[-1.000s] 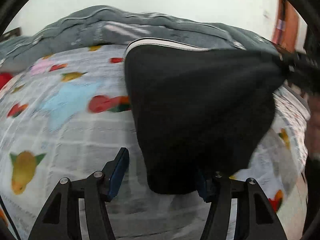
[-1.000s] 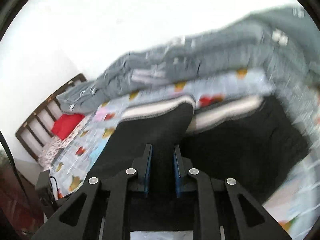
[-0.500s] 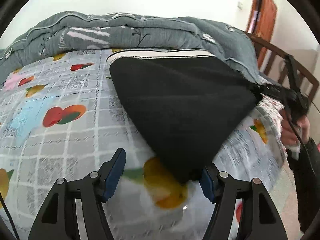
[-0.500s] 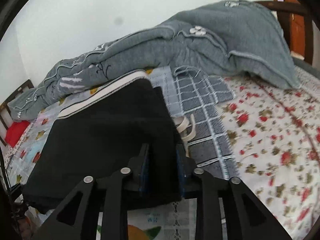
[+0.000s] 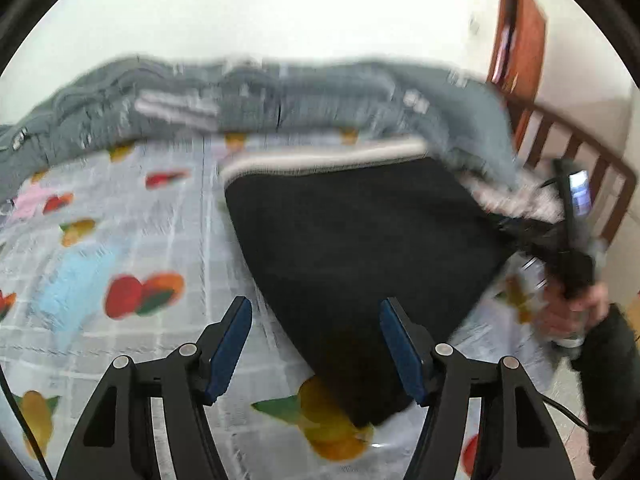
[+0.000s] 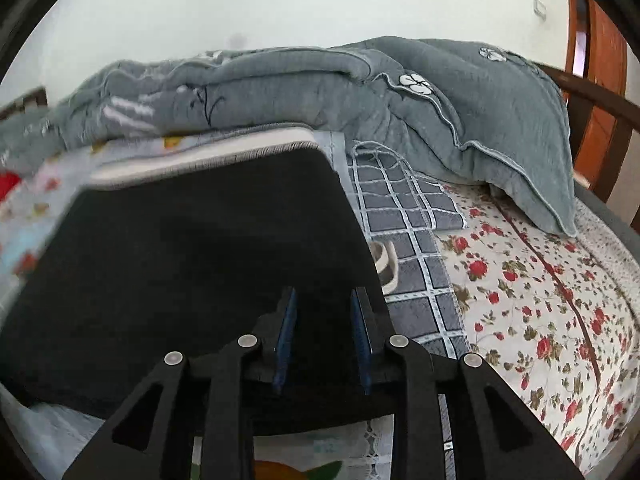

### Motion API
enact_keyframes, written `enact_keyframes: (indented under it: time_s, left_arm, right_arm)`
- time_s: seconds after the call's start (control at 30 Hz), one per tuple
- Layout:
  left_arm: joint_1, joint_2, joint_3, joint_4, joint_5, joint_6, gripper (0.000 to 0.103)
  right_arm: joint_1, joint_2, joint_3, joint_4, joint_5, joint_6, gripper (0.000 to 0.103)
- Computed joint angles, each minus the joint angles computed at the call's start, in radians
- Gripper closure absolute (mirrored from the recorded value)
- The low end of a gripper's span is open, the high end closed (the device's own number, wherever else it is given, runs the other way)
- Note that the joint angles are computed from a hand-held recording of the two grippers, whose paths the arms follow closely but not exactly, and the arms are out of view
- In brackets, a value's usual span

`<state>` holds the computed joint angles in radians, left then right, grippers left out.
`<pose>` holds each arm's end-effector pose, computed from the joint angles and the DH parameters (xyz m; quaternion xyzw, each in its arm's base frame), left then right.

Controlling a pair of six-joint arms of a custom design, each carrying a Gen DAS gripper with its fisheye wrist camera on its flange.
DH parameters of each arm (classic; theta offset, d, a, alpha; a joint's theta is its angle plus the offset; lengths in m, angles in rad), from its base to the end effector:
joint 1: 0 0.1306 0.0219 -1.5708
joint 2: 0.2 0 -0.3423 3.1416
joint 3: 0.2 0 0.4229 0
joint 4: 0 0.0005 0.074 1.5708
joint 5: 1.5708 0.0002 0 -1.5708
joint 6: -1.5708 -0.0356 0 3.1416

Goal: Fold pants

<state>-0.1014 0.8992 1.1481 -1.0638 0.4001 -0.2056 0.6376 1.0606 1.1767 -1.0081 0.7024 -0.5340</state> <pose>0.3461 -0.0497 0.4619 0.2117 0.8890 -0.1656 0.3708 0.3361 0.2197 0.4267 0.0685 0.8901 -0.0975 0.4398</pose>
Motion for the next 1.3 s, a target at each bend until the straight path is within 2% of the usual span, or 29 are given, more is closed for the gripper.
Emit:
enact_keyframes:
  time_s: [0.07, 0.1, 0.13, 0.17, 0.23, 0.3, 0.33, 0.37, 0.43, 0.5, 0.57, 0.6, 0.63, 0.7, 0.73, 0.8, 0.87, 0.97, 1.03, 1.17, 1.3]
  left_arm:
    - [-0.037, 0.020, -0.019, -0.019, -0.063, -0.006, 0.036]
    - [-0.038, -0.008, -0.056, 0.023, -0.063, -0.001, 0.036]
    - [-0.035, -0.016, -0.061, 0.032, -0.057, -0.011, 0.036]
    - [-0.021, -0.005, -0.042, 0.015, -0.029, -0.044, 0.036]
    - [0.028, 0.027, -0.005, -0.003, 0.069, -0.037, 0.036]
    - [0.066, 0.089, 0.047, 0.009, 0.120, 0.037, 0.037]
    - [0.075, 0.143, 0.089, -0.008, 0.136, 0.064, 0.040]
    - [0.078, 0.179, 0.116, -0.020, 0.152, 0.079, 0.040]
    - [0.092, 0.272, 0.176, -0.045, 0.221, 0.119, 0.041]
    - [0.095, 0.358, 0.227, -0.090, 0.283, 0.154, 0.043]
    - [0.089, 0.392, 0.251, -0.082, 0.302, 0.204, 0.046]
    - [0.084, 0.407, 0.265, -0.095, 0.306, 0.207, 0.053]
    - [0.078, 0.420, 0.275, -0.103, 0.306, 0.215, 0.066]
    - [0.079, 0.451, 0.303, -0.118, 0.310, 0.244, 0.077]
    - [0.088, 0.462, 0.313, -0.125, 0.326, 0.244, 0.086]
    - [0.126, 0.475, 0.338, -0.134, 0.394, 0.215, 0.089]
    - [0.172, 0.475, 0.366, -0.158, 0.402, 0.152, 0.089]
    - [0.235, 0.462, 0.387, -0.174, 0.347, 0.051, 0.089]
    - [0.307, 0.469, 0.411, -0.197, 0.328, -0.039, 0.089]
    - [0.435, 0.527, 0.484, -0.274, 0.310, -0.112, 0.089]
    - [0.491, 0.543, 0.490, -0.312, 0.205, -0.191, 0.074]
  right_arm:
    - [0.007, -0.018, -0.023, 0.011, 0.004, 0.026, 0.077]
    - [0.001, -0.028, -0.028, 0.010, -0.015, 0.024, 0.077]
    - [-0.007, -0.036, -0.029, 0.009, -0.040, 0.024, 0.077]
    - [-0.017, -0.042, -0.023, 0.002, -0.069, 0.026, 0.077]
    - [-0.036, -0.056, -0.001, -0.004, -0.107, 0.029, 0.075]
    - [-0.050, -0.060, 0.016, 0.020, -0.091, 0.041, 0.054]
    - [-0.063, -0.056, 0.024, 0.037, -0.089, 0.050, 0.038]
    - [-0.087, -0.045, 0.034, 0.053, -0.112, 0.058, 0.036]
    - [-0.149, 0.003, 0.072, 0.043, -0.218, 0.046, 0.036]
    - [-0.214, 0.064, 0.106, 0.004, -0.353, -0.003, 0.037]
    - [-0.257, 0.056, 0.069, 0.065, -0.481, -0.029, 0.037]
    - [-0.273, 0.051, 0.055, 0.086, -0.532, -0.048, 0.035]
    - [-0.285, 0.050, 0.049, 0.094, -0.568, -0.066, 0.035]
    - [-0.290, 0.055, 0.057, 0.087, -0.594, -0.074, 0.038]
    - [-0.285, 0.059, 0.066, 0.077, -0.595, -0.077, 0.043]
    - [-0.261, 0.071, 0.096, 0.043, -0.564, -0.088, 0.049]
    - [-0.219, 0.082, 0.130, 0.009, -0.515, -0.095, 0.055]
    - [-0.150, 0.095, 0.153, 0.024, -0.518, -0.130, 0.063]
    - [-0.090, 0.117, 0.161, 0.059, -0.534, -0.143, 0.066]
    - [0.037, 0.222, 0.214, 0.128, -0.529, -0.142, 0.066]
    - [0.097, 0.313, 0.302, 0.123, -0.508, -0.082, 0.065]
